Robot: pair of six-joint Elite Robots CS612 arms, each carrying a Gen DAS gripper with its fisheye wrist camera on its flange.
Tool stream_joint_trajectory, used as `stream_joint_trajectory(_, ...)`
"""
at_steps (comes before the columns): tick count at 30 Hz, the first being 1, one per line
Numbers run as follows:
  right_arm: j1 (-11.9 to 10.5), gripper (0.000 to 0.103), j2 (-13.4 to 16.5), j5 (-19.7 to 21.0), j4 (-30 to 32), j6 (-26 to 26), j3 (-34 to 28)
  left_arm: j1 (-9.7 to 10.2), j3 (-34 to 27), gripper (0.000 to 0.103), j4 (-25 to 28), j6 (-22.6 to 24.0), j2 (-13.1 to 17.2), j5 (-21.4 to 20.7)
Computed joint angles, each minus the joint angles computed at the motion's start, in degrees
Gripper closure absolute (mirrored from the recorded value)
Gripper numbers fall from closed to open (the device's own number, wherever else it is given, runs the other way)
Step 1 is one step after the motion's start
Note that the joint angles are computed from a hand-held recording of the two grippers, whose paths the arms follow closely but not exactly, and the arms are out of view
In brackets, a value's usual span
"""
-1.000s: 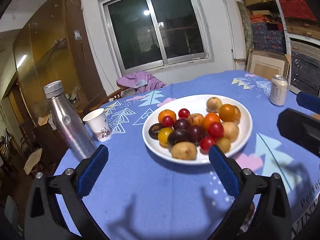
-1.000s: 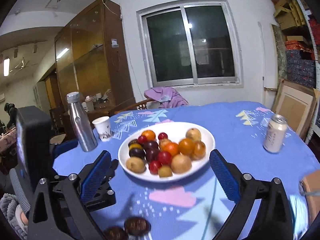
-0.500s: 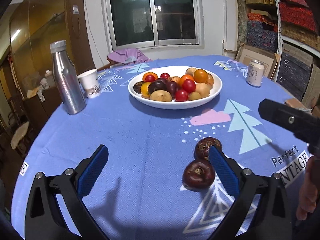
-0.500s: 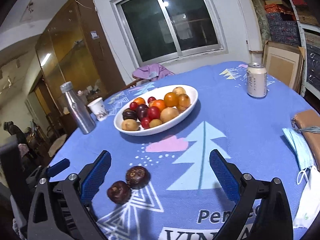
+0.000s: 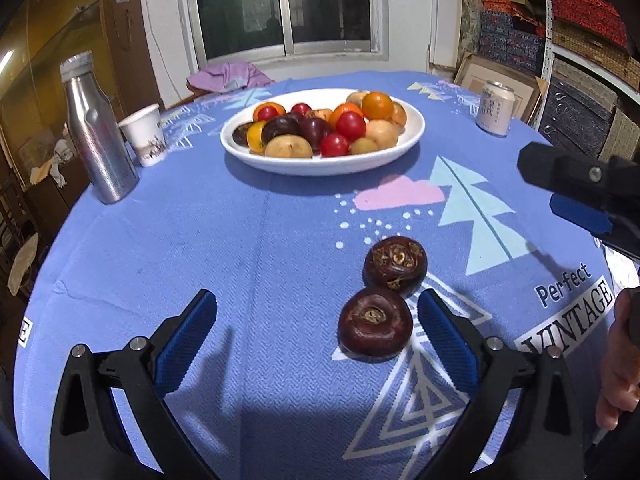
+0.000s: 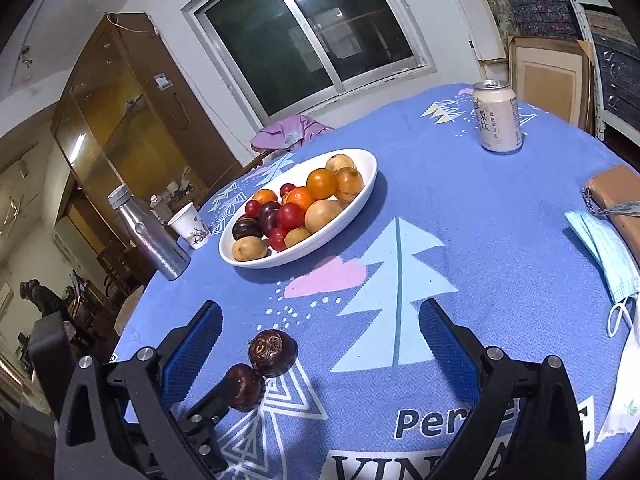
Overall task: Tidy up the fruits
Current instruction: 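Move the left tool to a dark brown mottled fruit and close on it, then grasp the last dark brown fruit with the right tool while the left tool holds its fruit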
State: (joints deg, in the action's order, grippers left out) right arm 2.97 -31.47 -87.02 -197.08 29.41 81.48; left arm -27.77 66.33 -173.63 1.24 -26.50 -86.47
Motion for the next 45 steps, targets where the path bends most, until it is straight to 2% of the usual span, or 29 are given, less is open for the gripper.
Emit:
stream_joint_trajectory(5, -0.07, 0.003, 0.04, 1.09, -0.28, -0.32, -0.12, 0.46, -1.48, 0.004, 4.39, -1.37, 0.45, -2.73)
stream_joint_trajectory(11, -0.41, 0.003, 0.03, 2.12, 0.11, 1.38, -0.07, 0.76, -2.01, 0.006, 5.12, -1.29, 0.67, -5.22)
stream_joint_trajectory(12, -0.51, 0.003, 0.01, 2.63, 0.24, 1.71, -0.05, 0.84, -1.97, 0.015, 5.11, -1.26, 0.64, -5.78)
stream_joint_trajectory(13, -0.57, 0.003, -0.01, 3.00, 0.32, 1.86, 0.00, 1.00, -2.22, 0.029, 5.58, -1.15, 0.73, -7.02)
stream_joint_trajectory(16, -0.59, 0.003, -0.04, 3.38, 0.34, 1.91, 0.03, 1.20, -2.59, 0.036, 6.89, -0.65, 0.85, -9.08)
stream_joint_trajectory(20, -0.58, 0.003, -0.06, 3.96, 0.05, 1.49, 0.10, 1.11, -2.23, 0.039, 6.21, 0.50, 0.75, -9.99)
stream_joint_trajectory(23, -0.53, 0.003, -0.11, 4.24, 0.49, 0.69, 0.04, 1.22, -3.21, 0.057, 8.78, 2.39, 1.10, -12.52)
stream_joint_trajectory(28, -0.49, 0.003, -0.09, 4.14, 0.75, 0.32, -0.07, 1.27, -3.76, 0.058, 8.78, 2.35, 1.51, -13.09)
stream_joint_trajectory(33, -0.37, 0.003, -0.05, 3.84, 1.78, -0.45, -0.31, 1.39, -3.91, 0.062, 8.68, 1.62, 1.59, -13.05)
stream_joint_trajectory(37, -0.23, 0.003, 0.02, 3.55, 3.18, -1.90, -0.74, 1.77, -2.32, 0.062, 3.51, -1.26, 0.96, -8.93)
stream_joint_trajectory(38, -0.10, 0.003, 0.02, 3.15, 3.80, -2.76, -0.89, 1.87, -2.00, 0.062, 1.76, -2.12, 0.88, -6.61)
stream_joint_trajectory(40, 0.35, 0.005, 0.10, 2.44, 5.61, -5.86, -1.46, 1.97, -2.01, 0.062, -0.13, -4.08, 1.00, -0.86)
stream_joint_trajectory(41, 0.60, 0.007, 0.14, 2.30, 6.44, -7.58, -1.71, 2.14, -2.32, 0.062, -0.07, -5.09, 1.13, 0.51)
stream_joint_trajectory(45, 2.36, 0.024, 0.57, 0.38, 12.18, -18.88, -3.89, 3.54, -4.48, 0.062, 3.45, -10.37, 1.85, -1.37)
